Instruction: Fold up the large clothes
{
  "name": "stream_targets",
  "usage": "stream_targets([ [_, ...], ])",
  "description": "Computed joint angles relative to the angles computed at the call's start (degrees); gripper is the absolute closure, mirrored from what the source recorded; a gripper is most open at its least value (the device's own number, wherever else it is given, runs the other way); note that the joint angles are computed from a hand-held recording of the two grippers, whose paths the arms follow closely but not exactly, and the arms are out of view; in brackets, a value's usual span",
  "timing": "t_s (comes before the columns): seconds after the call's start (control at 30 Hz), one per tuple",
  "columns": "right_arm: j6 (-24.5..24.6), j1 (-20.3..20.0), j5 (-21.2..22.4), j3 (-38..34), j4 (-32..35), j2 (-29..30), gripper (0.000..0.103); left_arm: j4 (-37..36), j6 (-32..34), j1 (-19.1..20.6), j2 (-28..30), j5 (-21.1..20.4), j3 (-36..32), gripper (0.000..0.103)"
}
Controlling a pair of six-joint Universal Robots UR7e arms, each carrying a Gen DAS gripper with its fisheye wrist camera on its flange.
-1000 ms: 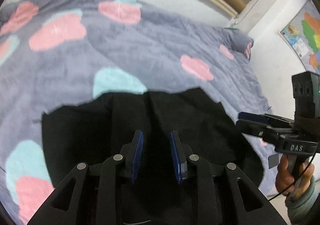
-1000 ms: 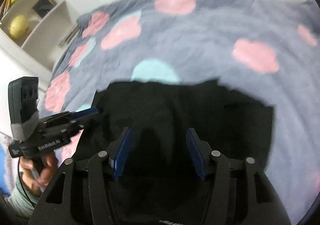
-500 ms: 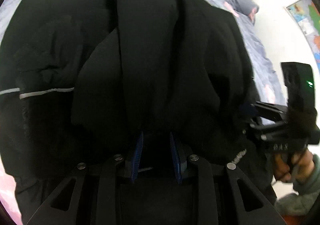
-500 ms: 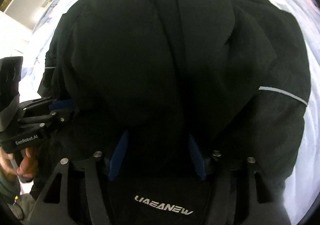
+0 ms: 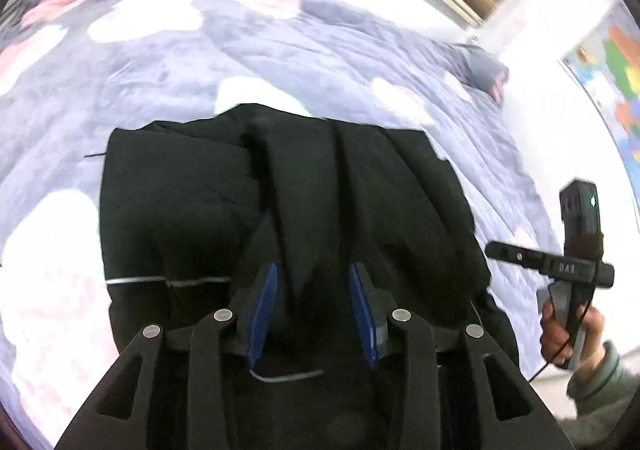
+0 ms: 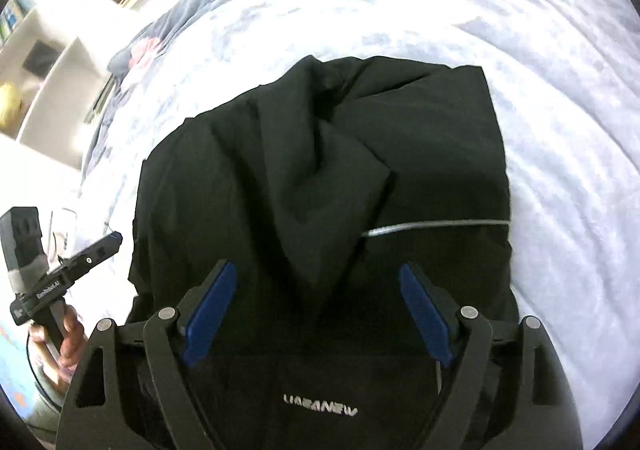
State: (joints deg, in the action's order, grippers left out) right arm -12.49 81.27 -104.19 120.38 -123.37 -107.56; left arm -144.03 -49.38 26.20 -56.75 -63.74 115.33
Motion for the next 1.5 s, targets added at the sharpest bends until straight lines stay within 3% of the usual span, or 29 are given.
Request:
stream_targets([
  [0.13,1.49,0.31,0.95,-0.80,-1.26,3.83,0.017,-3.53,-1.35,2.47,0.47,-3.48,0.93,0.061],
  [0.2,3.53,2.93,-3.04,-0.64,-3.24,7.78,0.023,-6.16,-1.29,3.91,1.88,-5.91,0.88,0.054],
  [0.27,2.93,4.86,-6.98,-1.01,-4.54,9.98,0.064,-7.85,-1.04,4.94,2.84,-6.80,0.82,0.053],
  [0.33,2.66,7.27,-12.48,-0.66,-7.22,10.55,0.084,-9.65,-0.64,5.42,3.35,-6.34,1.19,0.054],
  [0.37,3.20,6.98,-12.09,-0.91,-7.25,10.00,0.087,-9.66,-0.77,5.39,3.70,-5.55,1.02,0.057],
  [0.4,4.56,6.12,-11.36,-1.16,-7.28,8.55,0.087,-9.11,-0.46,5.50,3.91,-5.01,0.73,0.084],
  [0.43,5.20,5.27,-10.25,-1.28,-7.31,7.25,0.087,-8.53,0.07,5.74,4.07,-5.67,0.40,0.095],
  [0.57,4.15,3.78,-9.29,-0.99,-7.08,5.30,0.087,-11.08,1.31,5.37,3.17,-6.27,2.45,0.095],
  [0.77,3.22,2.54,-11.39,0.65,-10.98,10.88,0.084,-18.30,-2.13,8.21,3.64,-9.24,6.20,0.093],
  [0.83,3.84,2.54,-10.43,0.03,-9.32,10.61,0.078,-16.19,-1.12,7.95,3.44,-9.23,5.27,0.092],
  [0.93,5.19,3.72,-10.58,-1.91,-5.09,8.79,0.056,-9.66,0.49,6.57,1.93,-8.15,3.27,0.084],
  [1.07,4.36,7.81,-10.05,-2.63,-3.66,5.80,0.056,-5.00,2.33,3.04,-1.10,-4.55,1.71,0.081],
  [1.13,3.60,11.29,-11.25,-2.79,-3.93,5.85,0.056,-4.16,4.41,1.37,-1.63,-3.46,0.31,0.070],
  [1.2,2.75,13.10,-10.50,-2.97,-3.71,6.71,0.056,-4.98,6.49,0.18,-0.75,-2.96,-1.03,0.061],
  [1.27,1.73,14.04,-9.96,-2.41,-3.94,7.79,0.056,-5.66,7.58,-0.10,1.24,-3.63,-2.67,0.060],
  [1.33,1.26,15.41,-12.86,-1.18,-6.36,10.22,0.056,-3.85,9.29,0.02,4.18,-4.61,-4.93,0.060],
  [1.4,0.68,14.17,-12.76,0.35,-8.34,12.06,0.056,-1.40,10.06,0.06,7.27,-4.14,-6.79,0.060],
  [1.5,-0.79,10.85,-13.99,2.94,-11.45,14.40,0.055,-4.17,8.24,1.36,10.20,-7.52,-5.36,0.060],
])
